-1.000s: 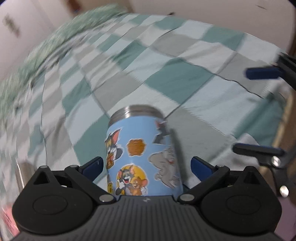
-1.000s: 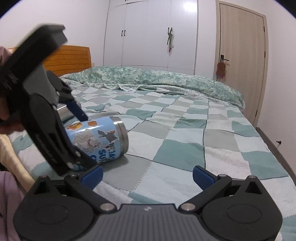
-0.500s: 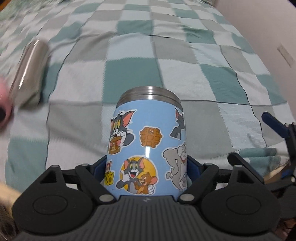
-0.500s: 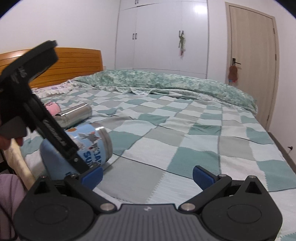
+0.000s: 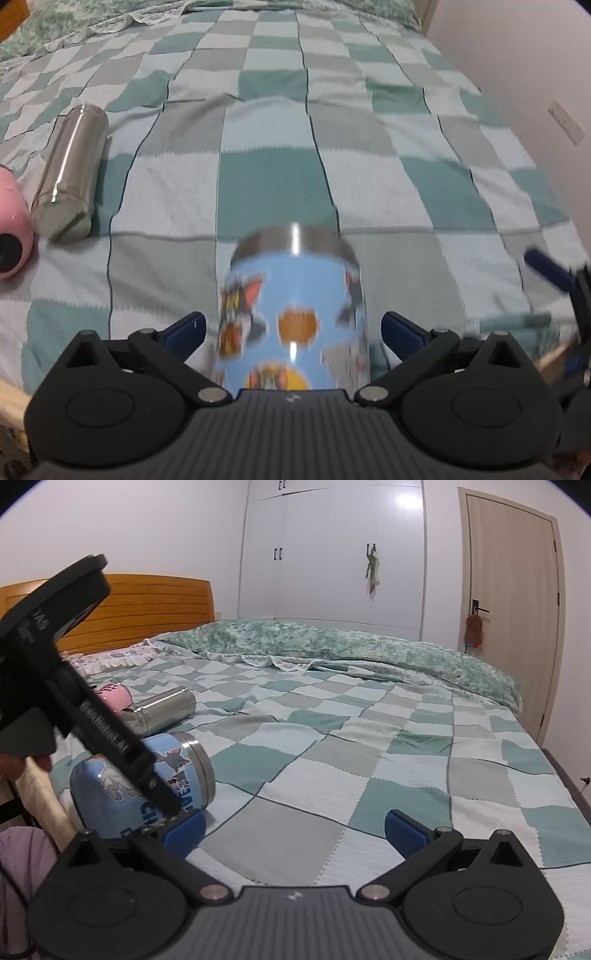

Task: Flip cup upright
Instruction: 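Lift the blue cup with the left gripper and turn its opening upward, then lower the upright blue cup onto the quilt and open the left gripper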

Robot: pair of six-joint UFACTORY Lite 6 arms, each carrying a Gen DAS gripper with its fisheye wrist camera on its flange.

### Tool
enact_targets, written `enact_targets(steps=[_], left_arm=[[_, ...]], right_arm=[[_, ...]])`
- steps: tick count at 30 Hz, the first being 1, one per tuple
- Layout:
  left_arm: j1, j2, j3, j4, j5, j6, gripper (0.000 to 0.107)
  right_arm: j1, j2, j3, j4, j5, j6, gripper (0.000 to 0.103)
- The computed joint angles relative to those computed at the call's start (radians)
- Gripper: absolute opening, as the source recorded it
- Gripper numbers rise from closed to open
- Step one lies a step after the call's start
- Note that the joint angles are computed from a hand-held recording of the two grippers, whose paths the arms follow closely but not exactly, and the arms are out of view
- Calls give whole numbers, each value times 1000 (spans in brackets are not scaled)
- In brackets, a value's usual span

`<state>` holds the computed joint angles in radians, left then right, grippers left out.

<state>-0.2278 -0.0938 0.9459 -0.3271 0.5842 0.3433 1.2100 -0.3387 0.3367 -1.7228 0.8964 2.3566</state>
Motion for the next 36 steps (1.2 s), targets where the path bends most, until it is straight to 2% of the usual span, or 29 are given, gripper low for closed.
enact_targets(steps=[4,7,12,19,27,31,34,36], left_arm=[[-21,105,85,77,18,-99,101],[26,121,85,-42,50,8,85],[44,53,18,-100,28,86,84],[149,-102,-118,-346,10,414,84],[303,-286,-243,-649,62,842,84],[349,-291,-239,-789,52,996,84],[347,-253,-210,-878,-1,1082,84],[343,-216,-208,-1008,-48,1219,84]], right_arm=[[28,-11,11,49,22,-40,103],[47,-19,22,84,35,-79,103],[66,-12,46,118,49,-106,103],[110,33,74,137,80,-65,103],[145,115,122,143,116,10,103],[151,166,162,135,141,33,103],[150,214,204,128,156,40,103],[152,248,230,124,166,45,103]])
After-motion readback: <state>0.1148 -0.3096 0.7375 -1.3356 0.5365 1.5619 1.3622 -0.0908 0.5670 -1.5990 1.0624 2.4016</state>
